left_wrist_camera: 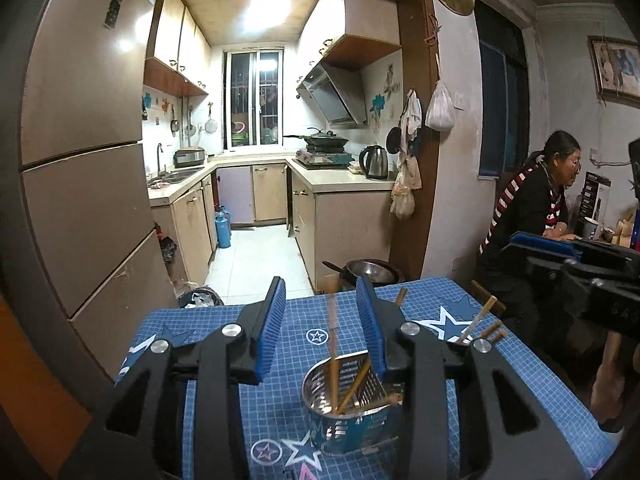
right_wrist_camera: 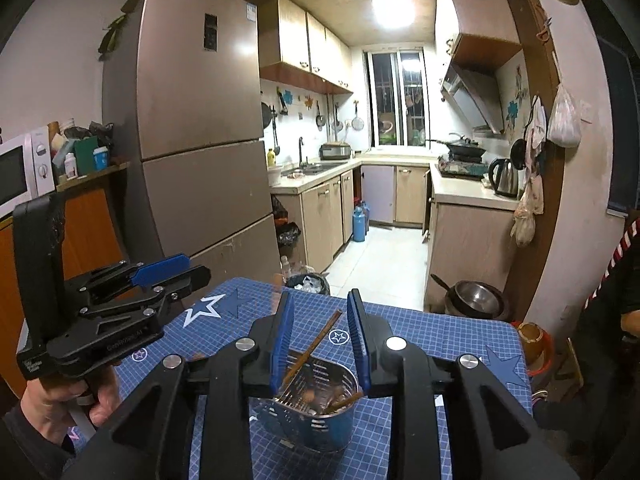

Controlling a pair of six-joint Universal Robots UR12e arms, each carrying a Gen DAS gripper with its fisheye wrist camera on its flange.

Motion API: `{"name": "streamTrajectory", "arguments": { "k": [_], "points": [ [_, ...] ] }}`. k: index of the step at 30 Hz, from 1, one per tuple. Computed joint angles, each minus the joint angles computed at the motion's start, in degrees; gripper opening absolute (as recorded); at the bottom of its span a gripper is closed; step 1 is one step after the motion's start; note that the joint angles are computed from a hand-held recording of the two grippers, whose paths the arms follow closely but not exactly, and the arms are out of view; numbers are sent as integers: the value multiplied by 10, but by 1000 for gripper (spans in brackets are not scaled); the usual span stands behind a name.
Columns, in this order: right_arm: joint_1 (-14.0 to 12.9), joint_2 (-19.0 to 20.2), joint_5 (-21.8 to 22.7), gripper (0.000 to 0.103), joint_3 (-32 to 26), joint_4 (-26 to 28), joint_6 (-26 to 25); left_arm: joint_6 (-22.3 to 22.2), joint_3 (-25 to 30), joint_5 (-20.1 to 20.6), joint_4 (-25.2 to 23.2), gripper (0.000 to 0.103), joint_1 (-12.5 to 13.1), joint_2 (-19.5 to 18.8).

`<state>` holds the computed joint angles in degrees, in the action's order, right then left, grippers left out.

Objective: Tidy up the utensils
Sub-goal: 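Lower both chopsticks into the holder basket and open both tools, then move both open tools back over the remaining chopsticks on the table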

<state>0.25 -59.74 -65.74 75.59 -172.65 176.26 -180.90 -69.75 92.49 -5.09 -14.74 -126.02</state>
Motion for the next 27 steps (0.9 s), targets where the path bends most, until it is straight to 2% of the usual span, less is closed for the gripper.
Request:
{"name": "streamTrajectory", "arguments": {
  "k": [3,5,8,10,13,15,17,18,20,24,27],
  "points": [
    [-6,-29,4,39,51,-57,9,-1,-49,2,32,38,1,31],
    [-10,-57,8,51,100,-108,13,0,-86,10,56,47,0,53],
    [-16,-96,4,69,172,-178,18,10,-159,23,87,49,-2,96],
    [-19,-124,-1,70,226,-223,13,14,-219,29,114,54,-4,128],
    [-25,-161,-10,70,302,-266,13,19,-285,36,120,54,-6,162],
    [-25,-179,-15,65,343,-278,8,12,-322,35,100,54,-10,180],
    [-25,-192,-17,47,378,-269,-3,9,-345,34,89,54,-16,188],
    [-25,-198,-15,44,393,-262,-5,8,-357,28,80,54,-20,190],
    [-25,-207,-5,25,423,-236,-11,4,-375,22,71,54,-28,190],
    [-15,-213,-2,18,466,-177,-21,-15,-398,3,61,54,-30,187],
    [-12,-211,2,18,485,-147,-13,-27,-423,-5,68,54,-25,196]
  ]
}}
